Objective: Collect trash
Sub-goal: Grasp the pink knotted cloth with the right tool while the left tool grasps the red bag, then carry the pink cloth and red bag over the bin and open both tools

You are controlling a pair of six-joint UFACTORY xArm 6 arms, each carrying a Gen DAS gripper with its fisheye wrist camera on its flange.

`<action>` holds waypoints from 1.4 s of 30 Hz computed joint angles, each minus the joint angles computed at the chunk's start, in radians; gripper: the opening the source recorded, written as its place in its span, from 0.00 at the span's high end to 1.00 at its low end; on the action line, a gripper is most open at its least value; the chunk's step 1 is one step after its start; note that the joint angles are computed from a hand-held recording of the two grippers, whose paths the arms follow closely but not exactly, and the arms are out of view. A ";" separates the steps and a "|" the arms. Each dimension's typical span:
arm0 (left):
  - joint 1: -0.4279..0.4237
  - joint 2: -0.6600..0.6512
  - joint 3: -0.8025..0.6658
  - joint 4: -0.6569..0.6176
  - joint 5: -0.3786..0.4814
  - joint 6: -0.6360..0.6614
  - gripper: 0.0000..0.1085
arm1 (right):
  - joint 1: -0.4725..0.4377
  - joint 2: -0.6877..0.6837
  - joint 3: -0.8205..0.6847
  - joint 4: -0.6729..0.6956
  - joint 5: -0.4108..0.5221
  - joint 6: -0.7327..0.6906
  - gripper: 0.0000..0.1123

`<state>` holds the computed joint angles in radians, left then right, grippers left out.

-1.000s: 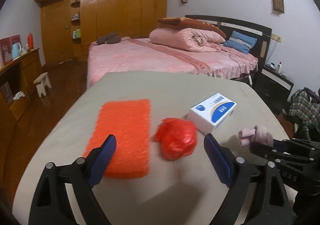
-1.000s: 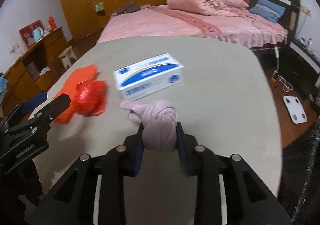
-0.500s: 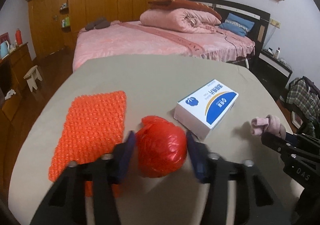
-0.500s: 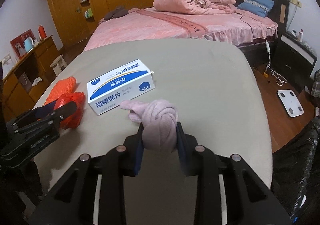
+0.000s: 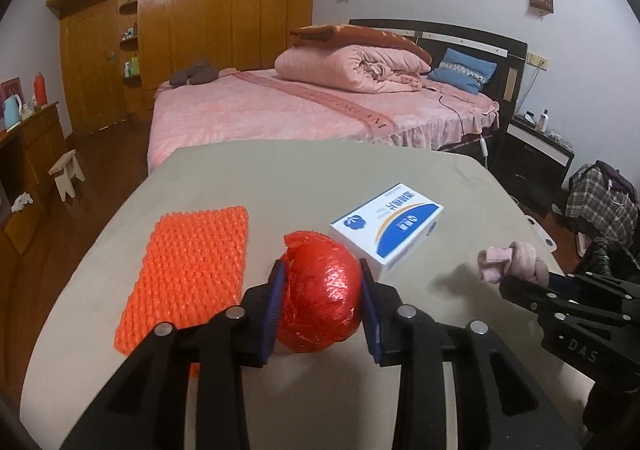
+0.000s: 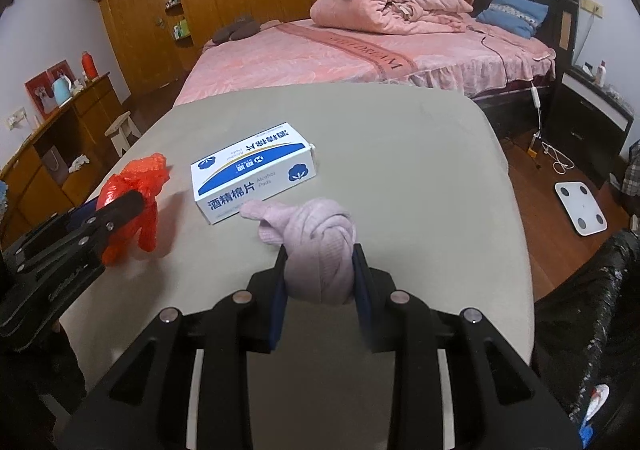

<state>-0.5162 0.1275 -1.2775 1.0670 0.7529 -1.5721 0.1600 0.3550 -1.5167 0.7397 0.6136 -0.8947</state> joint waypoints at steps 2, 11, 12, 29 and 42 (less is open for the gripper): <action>-0.011 -0.004 -0.004 -0.007 0.012 -0.006 0.68 | -0.007 -0.011 0.008 0.004 0.004 -0.004 0.74; -0.080 -0.021 -0.034 -0.012 0.081 -0.020 0.68 | -0.045 -0.086 0.060 0.036 0.036 -0.031 0.74; -0.087 -0.020 -0.041 -0.012 0.087 -0.018 0.68 | -0.048 -0.092 0.065 0.041 0.038 -0.036 0.74; -0.221 0.053 -0.253 -0.006 0.207 0.035 0.68 | -0.188 -0.226 0.111 0.125 0.094 -0.146 0.74; -0.303 0.209 -0.512 -0.009 0.225 0.146 0.68 | -0.317 -0.278 0.111 0.195 0.139 -0.202 0.74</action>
